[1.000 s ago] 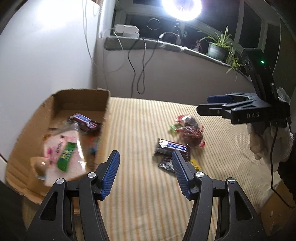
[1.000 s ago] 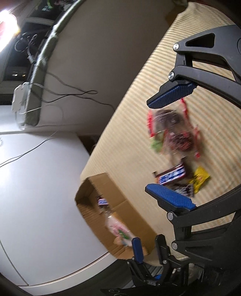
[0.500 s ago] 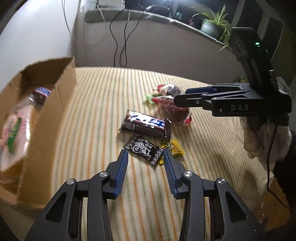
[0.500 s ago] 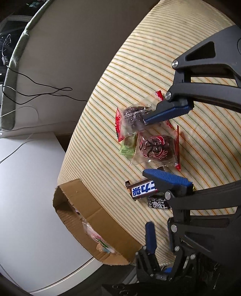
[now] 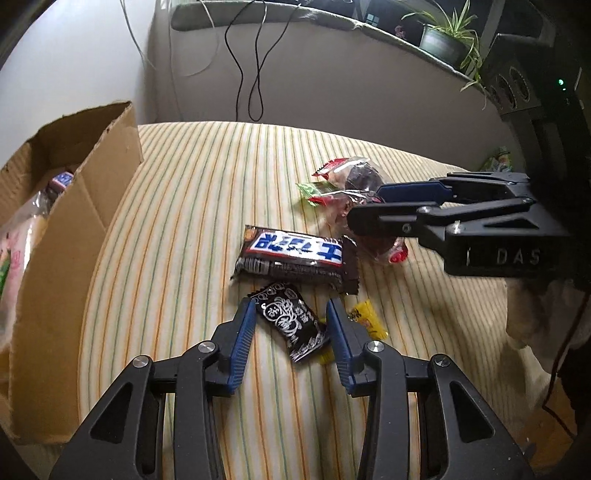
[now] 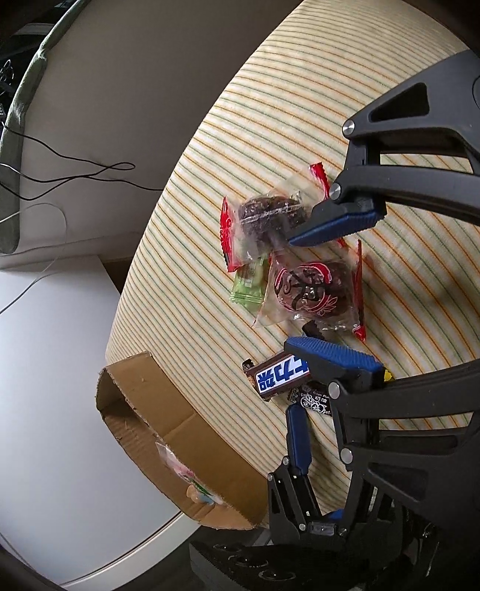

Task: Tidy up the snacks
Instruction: 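Grasp the red-wrapped chocolate bag with the right gripper while the left grasps the black candy, then carry the chocolate bag and black candy into the box and release both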

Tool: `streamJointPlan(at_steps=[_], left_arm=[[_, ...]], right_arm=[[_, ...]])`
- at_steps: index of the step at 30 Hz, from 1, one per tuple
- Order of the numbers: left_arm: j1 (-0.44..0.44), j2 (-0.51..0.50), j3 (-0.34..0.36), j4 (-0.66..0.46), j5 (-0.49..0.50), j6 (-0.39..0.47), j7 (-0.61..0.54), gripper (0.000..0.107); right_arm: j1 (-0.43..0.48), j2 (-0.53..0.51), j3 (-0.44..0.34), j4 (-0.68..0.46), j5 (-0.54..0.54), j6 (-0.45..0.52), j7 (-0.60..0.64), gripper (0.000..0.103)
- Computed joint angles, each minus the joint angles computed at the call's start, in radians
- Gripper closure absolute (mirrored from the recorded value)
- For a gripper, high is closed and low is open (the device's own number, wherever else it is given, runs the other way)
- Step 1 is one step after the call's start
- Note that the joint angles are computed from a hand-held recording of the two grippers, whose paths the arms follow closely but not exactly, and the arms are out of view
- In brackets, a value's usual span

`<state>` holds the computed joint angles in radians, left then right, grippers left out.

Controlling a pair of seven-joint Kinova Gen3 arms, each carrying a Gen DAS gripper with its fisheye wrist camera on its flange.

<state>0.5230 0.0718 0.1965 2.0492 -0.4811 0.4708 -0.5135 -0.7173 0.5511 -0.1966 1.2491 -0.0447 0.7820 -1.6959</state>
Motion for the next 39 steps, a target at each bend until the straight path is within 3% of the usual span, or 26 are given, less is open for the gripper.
streamJointPlan(at_steps=[5, 10, 13, 17, 27, 39], left_arm=[[0.046, 0.032, -0.001, -0.027, -0.102, 0.064, 0.067, 0.07], [0.087, 0.053, -0.005, -0.047, -0.168, 0.105, 0.118, 0.082], [0.085, 0.037, -0.008, -0.027, -0.165, 0.092, 0.115, 0.084], [0.088, 0.024, -0.003, -0.009, -0.185, 0.085, 0.148, 0.084], [0.017, -0.061, 0.028, 0.065, -0.18, 0.038, 0.164, 0.084], [-0.099, -0.179, 0.121, 0.119, -0.24, 0.036, 0.232, 0.084]], right_arm=[[-0.029, 0.029, 0.013, -0.037, 0.026, 0.027, -0.004, 0.049], [-0.043, 0.045, 0.021, -0.042, 0.041, 0.033, -0.021, 0.05], [-0.024, 0.05, 0.009, -0.045, 0.022, 0.039, -0.014, 0.069], [-0.03, 0.048, 0.015, -0.039, 0.025, 0.033, -0.021, 0.069], [-0.013, -0.027, 0.005, 0.054, 0.013, -0.035, -0.04, 0.069], [-0.045, -0.083, 0.004, 0.049, 0.053, -0.046, -0.073, 0.069]])
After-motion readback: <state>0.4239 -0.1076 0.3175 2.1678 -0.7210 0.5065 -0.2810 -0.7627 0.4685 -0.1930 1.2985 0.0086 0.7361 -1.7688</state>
